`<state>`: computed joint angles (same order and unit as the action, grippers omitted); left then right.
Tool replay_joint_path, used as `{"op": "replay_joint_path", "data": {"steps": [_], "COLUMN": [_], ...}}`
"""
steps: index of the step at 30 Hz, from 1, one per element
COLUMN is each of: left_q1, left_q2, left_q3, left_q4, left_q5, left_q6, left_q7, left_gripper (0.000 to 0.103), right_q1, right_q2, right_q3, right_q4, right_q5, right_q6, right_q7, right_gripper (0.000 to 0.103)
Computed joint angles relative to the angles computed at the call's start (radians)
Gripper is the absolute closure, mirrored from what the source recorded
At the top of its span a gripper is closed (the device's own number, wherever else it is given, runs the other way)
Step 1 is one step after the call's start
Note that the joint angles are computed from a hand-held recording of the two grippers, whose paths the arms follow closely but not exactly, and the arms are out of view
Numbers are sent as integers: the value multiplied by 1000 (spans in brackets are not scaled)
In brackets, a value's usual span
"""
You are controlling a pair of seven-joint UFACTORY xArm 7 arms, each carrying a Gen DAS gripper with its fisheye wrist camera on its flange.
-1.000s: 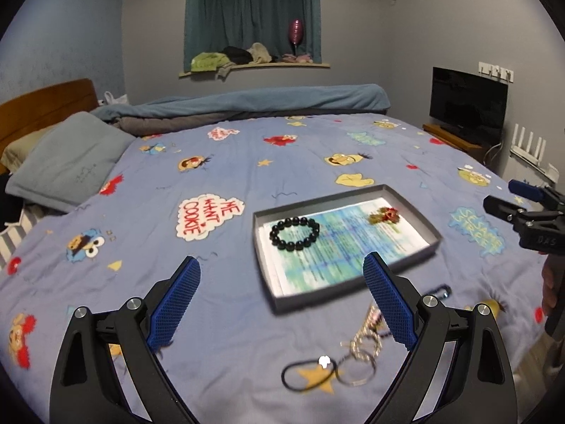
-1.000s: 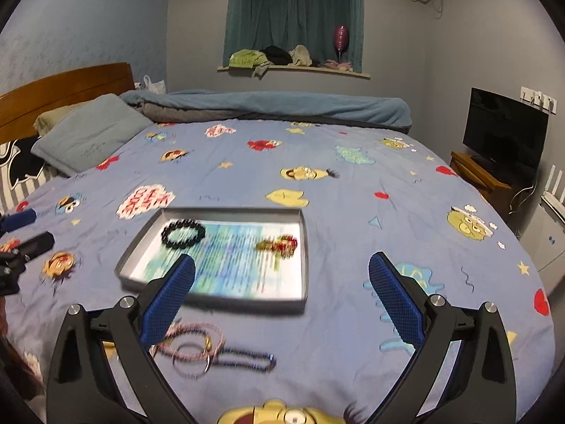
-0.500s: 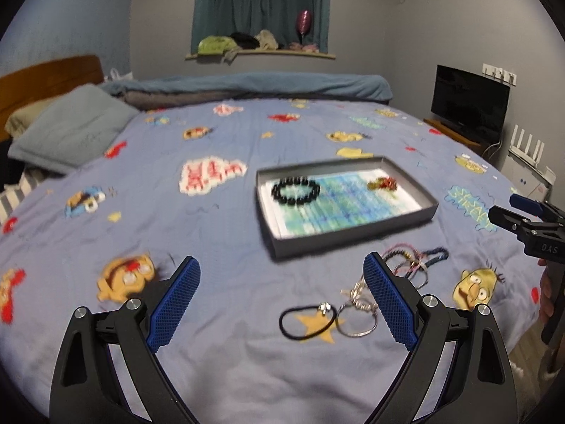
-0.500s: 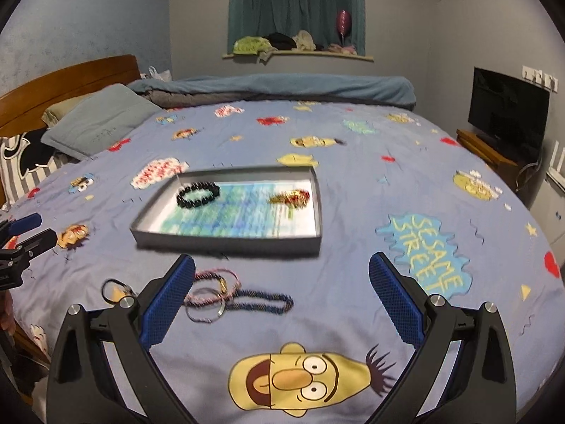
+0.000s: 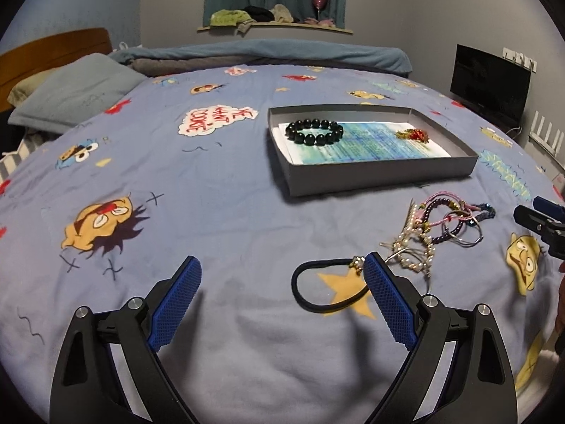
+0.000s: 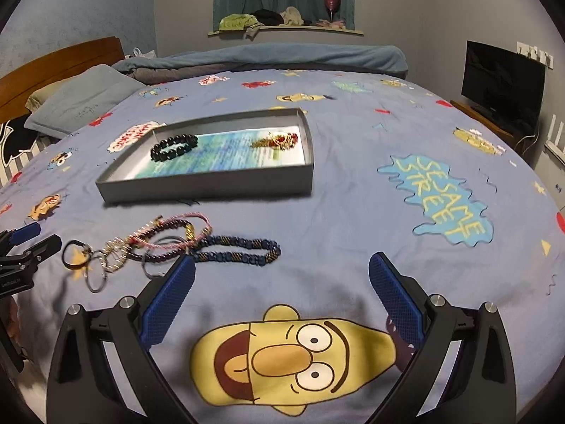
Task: Organize jewelry
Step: 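Grasp the black hair tie with the left tool while the right tool grasps the dark beaded bracelet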
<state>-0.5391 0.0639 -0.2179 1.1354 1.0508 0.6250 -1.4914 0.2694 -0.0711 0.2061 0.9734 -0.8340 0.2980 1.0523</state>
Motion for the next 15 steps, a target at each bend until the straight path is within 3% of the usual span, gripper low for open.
{"op": "replay_joint_path", "data": {"steps": [4,7,11,15], "left_q1": [2,5,6,2], "left_q2": [8,18,24,30], "left_q3": [4,8,15,19], "left_q4": [-9,-8,-14,-18], "left_q5": [33,14,-17,-42], "left_q6": [-26,-52,-80,-88], "left_q7": [-12,13,45,86], "left_gripper": [15,24,46,60], "right_q1": [-14,-3,19,40], "right_q2": [26,51,85,116], "right_q3": [-2,-13,-38,-61], "right_q4": [5,26,50,69], "right_q5": [-141,-212,-185,-130], "right_q6": [-41,-34,-46,-52], "right_q7": [144,210,196,157], "right_gripper": [8,18,38,53]}}
